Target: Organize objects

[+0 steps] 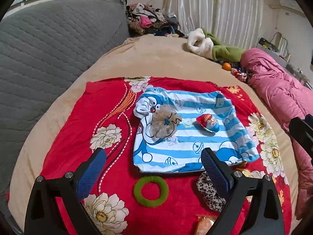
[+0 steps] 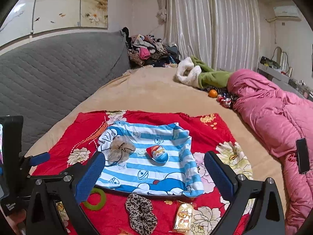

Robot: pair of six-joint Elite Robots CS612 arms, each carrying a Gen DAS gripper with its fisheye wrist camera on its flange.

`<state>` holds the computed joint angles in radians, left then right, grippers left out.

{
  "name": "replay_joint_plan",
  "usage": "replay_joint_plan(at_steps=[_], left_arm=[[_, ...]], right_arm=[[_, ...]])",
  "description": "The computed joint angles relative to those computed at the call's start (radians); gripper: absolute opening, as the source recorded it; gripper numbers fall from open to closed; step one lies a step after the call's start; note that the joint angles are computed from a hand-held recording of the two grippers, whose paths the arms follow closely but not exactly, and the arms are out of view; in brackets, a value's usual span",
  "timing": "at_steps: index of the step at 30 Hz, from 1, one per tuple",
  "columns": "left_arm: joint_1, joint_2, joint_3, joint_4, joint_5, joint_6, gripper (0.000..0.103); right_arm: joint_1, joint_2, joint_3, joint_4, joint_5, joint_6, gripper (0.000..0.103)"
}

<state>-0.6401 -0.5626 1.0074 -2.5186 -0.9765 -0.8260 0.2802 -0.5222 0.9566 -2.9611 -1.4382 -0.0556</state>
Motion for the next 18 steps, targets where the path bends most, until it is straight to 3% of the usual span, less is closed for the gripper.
replay_joint_plan(at_steps=[18], left_arm=[[-0.048, -0.105, 0.174, -0.099, 0.061, -0.014, 0.098]], right_arm=[[-0.010, -0.126, 0.214, -0.141, 0.012, 0.002, 0.102]])
